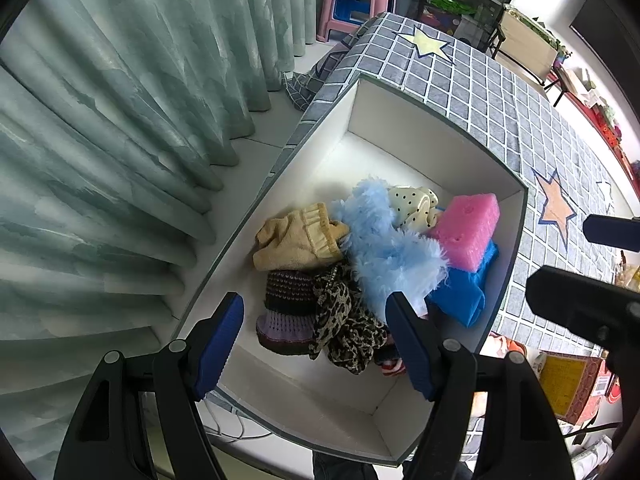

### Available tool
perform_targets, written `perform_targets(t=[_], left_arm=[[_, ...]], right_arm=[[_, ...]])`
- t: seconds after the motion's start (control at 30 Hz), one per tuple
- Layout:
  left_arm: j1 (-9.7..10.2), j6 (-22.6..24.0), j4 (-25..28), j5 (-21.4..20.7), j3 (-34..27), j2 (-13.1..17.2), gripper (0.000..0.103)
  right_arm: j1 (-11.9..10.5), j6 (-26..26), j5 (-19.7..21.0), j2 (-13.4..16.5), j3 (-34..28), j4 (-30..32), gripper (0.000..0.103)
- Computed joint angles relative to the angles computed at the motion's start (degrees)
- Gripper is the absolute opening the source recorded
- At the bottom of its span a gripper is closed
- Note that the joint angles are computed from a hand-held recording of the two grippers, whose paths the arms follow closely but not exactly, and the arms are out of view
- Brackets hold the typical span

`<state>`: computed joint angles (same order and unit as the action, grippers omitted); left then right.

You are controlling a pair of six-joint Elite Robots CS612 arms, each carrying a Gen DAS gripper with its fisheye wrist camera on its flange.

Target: Organize soft objects

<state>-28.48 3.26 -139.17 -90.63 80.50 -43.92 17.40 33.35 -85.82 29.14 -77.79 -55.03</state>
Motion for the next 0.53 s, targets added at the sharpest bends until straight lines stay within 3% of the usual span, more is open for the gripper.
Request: perform_targets(t=[0.37,0.53], left_arm=[[0.14,-0.6,0.4,-0.1,0.4,-0.1,0.077],[0.77,-0.1,-1.6,-3.6,0.8,-0.3,0.077]], right_arm=[[0.1,0.1,0.3,0.0,0.0,0.0,0.103],[0.2,0.1,0.4,0.0,0.1,0.4,0.103]])
